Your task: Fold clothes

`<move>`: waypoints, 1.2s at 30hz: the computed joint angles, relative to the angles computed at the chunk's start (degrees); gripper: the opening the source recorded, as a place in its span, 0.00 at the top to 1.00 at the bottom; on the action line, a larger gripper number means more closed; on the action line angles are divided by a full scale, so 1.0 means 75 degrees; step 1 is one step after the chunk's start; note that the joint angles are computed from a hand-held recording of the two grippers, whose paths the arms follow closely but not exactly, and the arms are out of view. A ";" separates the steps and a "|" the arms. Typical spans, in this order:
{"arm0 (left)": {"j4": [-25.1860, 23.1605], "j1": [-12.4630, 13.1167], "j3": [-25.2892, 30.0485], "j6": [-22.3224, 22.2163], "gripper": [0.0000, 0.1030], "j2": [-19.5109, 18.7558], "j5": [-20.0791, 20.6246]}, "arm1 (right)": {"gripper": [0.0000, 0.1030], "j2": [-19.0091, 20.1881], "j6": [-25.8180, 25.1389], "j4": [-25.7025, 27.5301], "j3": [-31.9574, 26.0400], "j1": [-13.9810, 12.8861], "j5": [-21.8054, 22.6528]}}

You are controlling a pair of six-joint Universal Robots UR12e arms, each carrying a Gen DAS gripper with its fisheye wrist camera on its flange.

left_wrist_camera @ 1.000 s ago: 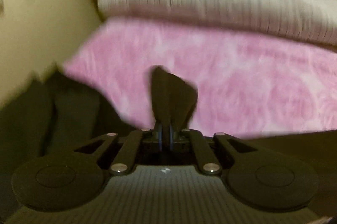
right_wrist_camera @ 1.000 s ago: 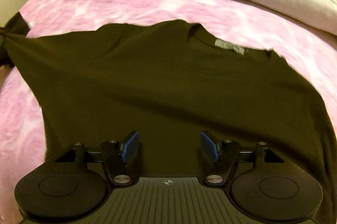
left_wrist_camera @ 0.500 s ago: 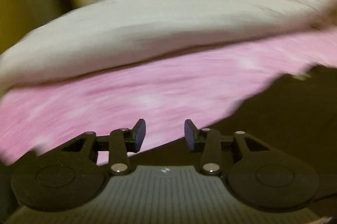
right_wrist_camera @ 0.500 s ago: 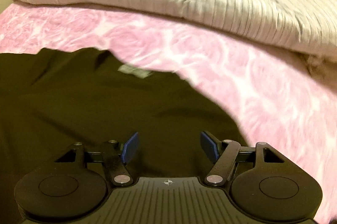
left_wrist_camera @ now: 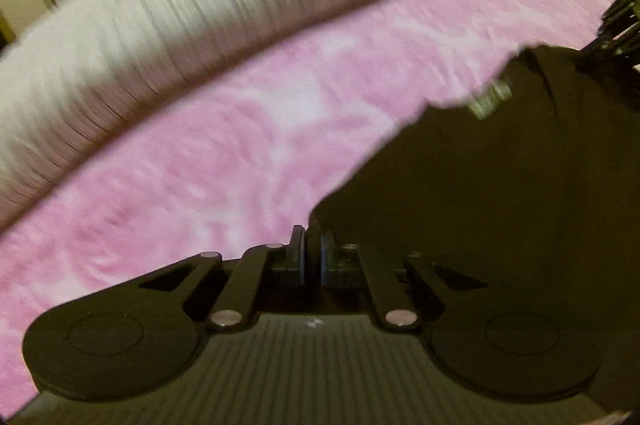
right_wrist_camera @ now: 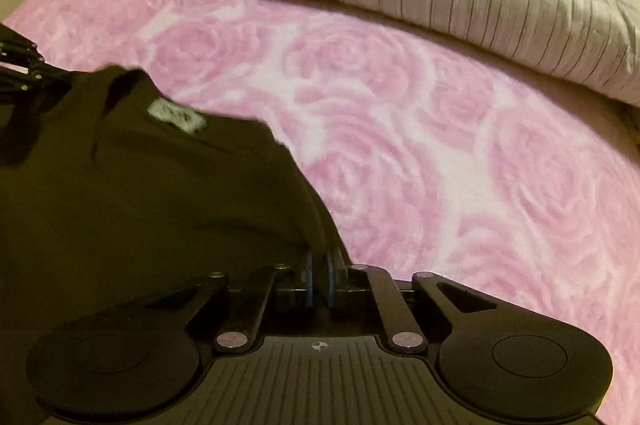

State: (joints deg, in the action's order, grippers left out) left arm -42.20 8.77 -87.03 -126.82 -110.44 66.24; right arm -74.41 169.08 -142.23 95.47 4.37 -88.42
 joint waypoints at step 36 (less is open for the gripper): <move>-0.1781 0.0294 -0.2972 0.0271 0.65 0.3471 0.0491 | 0.55 -0.4007 0.4285 0.1376 0.3108 0.0181 -0.1627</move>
State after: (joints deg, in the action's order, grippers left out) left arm -55.56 10.97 -109.31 -124.79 -84.40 69.92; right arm -104.46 201.22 -131.91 118.78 5.73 -100.62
